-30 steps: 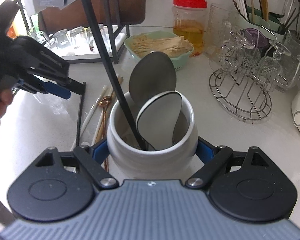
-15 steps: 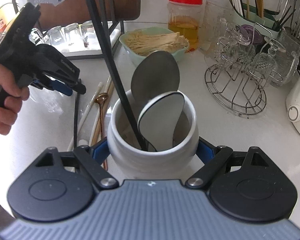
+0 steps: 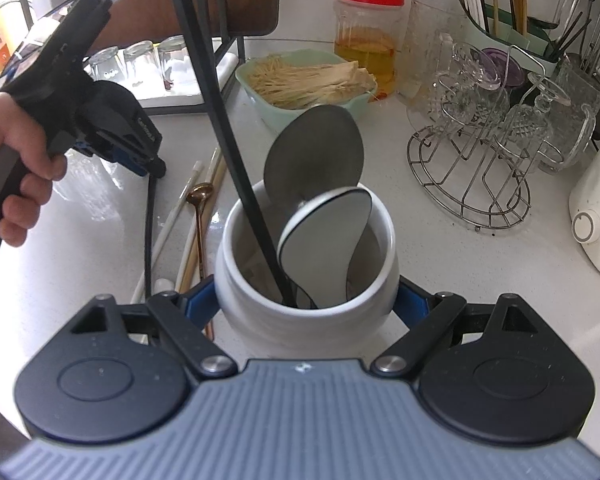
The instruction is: Organize utensils
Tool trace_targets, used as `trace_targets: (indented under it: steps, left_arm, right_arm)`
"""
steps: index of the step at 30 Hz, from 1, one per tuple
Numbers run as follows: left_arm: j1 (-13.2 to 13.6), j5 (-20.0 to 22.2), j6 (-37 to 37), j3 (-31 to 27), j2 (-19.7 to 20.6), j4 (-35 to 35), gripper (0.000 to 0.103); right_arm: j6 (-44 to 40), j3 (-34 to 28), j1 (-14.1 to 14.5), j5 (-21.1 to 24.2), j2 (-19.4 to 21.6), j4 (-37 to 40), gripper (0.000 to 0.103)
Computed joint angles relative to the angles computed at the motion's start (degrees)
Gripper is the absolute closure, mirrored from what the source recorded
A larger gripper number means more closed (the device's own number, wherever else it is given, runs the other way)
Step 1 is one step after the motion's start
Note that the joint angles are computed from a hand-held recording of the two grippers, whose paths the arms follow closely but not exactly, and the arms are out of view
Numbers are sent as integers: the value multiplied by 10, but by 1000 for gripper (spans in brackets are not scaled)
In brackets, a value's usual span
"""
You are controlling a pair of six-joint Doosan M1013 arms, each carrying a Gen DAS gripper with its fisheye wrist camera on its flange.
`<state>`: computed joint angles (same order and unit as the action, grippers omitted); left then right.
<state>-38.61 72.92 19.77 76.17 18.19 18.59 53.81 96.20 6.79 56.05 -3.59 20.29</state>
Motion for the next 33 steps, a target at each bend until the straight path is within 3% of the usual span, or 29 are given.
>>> trace_targets:
  steps: [12,22,33]
  left_arm:
    - [1,-20,-3,11,-10,-8,94]
    - [-20,-38,-27,14,-32,34,97]
    - [-67,36,-117,-21,-33,103,97]
  right_arm:
    - [12,0,5,-3,0,-9,12]
    - [-25,-5,1,-1,7,11,12]
    - [-124,-16,-31,39,27,98,12]
